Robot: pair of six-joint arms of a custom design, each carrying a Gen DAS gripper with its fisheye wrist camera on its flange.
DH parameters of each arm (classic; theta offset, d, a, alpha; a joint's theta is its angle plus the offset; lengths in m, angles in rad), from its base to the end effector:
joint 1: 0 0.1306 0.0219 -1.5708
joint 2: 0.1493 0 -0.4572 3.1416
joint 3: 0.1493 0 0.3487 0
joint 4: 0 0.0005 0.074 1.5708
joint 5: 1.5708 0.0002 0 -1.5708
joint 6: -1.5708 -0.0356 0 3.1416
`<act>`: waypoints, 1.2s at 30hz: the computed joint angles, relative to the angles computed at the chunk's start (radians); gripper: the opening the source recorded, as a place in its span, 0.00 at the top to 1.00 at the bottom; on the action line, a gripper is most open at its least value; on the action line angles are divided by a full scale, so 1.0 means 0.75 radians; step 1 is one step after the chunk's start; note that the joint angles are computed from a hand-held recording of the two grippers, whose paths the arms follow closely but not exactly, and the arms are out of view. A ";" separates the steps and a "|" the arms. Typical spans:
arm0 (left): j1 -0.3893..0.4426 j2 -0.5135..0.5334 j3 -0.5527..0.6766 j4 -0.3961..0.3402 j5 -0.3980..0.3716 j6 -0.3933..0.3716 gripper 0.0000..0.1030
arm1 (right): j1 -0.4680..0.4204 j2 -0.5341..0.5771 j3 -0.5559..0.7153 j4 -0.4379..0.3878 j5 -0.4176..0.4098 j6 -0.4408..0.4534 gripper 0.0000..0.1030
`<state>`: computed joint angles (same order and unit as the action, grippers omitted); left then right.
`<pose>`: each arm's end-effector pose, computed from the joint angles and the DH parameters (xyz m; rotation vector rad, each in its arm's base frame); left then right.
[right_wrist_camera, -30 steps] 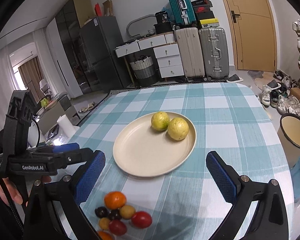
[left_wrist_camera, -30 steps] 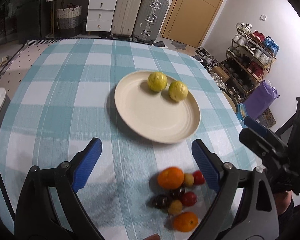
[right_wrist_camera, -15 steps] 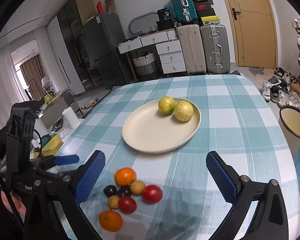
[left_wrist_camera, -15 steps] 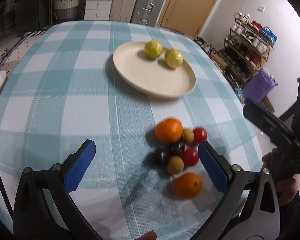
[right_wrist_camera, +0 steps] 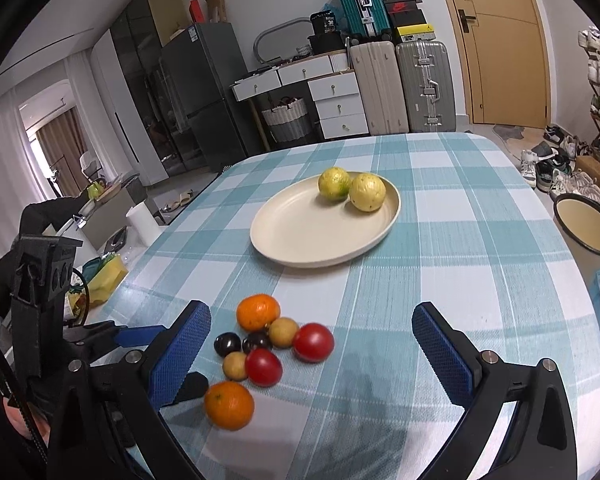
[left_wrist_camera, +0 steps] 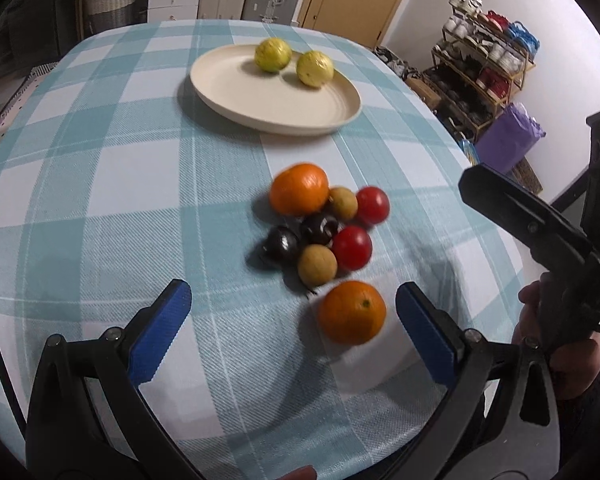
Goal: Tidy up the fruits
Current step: 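Lift both tools away from the plate back toward the fruit, then lower the left tool and grasp the orange beside the plums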
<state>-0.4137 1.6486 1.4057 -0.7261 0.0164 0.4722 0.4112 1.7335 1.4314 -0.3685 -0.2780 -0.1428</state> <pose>0.4804 -0.2121 0.4017 -0.0689 2.5802 -0.3624 0.5278 0.2403 0.3946 -0.4571 2.2357 0.6072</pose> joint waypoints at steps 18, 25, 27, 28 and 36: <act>-0.045 0.009 -0.031 0.075 0.064 -0.021 0.27 | -0.013 -0.026 -0.057 0.000 -0.003 -0.012 0.00; -0.037 0.007 -0.043 0.095 0.152 -0.045 0.64 | -0.015 -0.028 -0.061 -0.001 -0.005 -0.011 0.00; -0.033 0.006 -0.049 0.106 0.168 -0.037 0.65 | -0.015 -0.028 -0.061 -0.002 -0.005 -0.009 0.00; -0.029 0.006 -0.053 0.111 0.180 -0.034 0.66 | -0.015 -0.029 -0.062 -0.004 -0.005 -0.008 0.00; -0.006 -0.012 -0.070 0.129 0.240 -0.024 0.66 | -0.014 -0.021 -0.051 -0.019 -0.021 -0.002 0.00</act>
